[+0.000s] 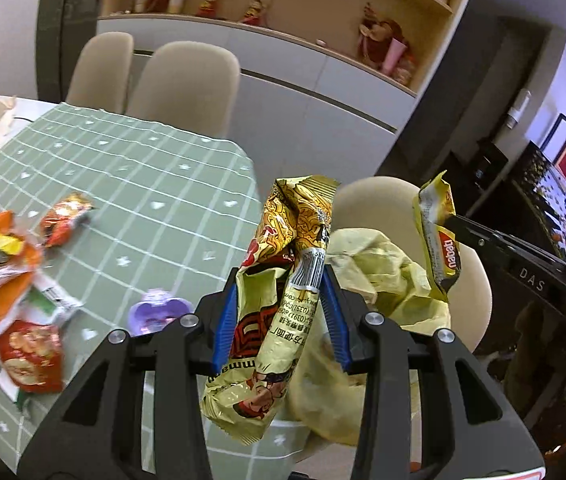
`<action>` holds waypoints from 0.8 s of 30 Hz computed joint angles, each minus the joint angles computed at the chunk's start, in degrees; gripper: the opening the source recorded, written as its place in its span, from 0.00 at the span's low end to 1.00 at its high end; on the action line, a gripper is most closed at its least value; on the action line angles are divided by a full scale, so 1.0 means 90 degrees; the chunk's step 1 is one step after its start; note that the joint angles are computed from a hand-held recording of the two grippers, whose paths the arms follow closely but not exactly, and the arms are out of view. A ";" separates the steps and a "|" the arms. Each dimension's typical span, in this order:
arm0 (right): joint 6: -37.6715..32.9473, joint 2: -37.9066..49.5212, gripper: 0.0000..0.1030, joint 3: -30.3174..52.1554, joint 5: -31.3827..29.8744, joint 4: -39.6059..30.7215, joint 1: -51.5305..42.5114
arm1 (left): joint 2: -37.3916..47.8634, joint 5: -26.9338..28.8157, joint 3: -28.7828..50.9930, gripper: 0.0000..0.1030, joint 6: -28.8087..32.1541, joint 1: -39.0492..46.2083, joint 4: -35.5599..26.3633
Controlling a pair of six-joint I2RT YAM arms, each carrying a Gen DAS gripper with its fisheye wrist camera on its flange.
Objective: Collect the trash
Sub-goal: 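Carry both held snacks over the yellow plastic bag on the chair, then open left to drop the gold wrapper while right drops the nabati pack into the bag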
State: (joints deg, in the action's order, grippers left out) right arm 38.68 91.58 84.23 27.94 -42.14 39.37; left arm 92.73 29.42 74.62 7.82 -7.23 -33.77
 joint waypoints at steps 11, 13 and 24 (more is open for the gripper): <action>-0.0342 -0.0744 0.07 -0.1127 -0.0481 0.0686 -0.0562 | 0.0434 -0.0178 0.0130 0.37 -0.0516 -0.0962 0.0192; -0.0358 -0.0816 0.07 -0.1255 -0.0538 0.0807 -0.0599 | 0.0502 -0.0234 0.0174 0.37 -0.0514 -0.1110 0.0178; -0.0209 -0.1096 0.07 -0.1701 -0.0632 0.1086 -0.0745 | 0.1189 0.0312 0.0689 0.70 -0.0562 -0.1454 -0.0128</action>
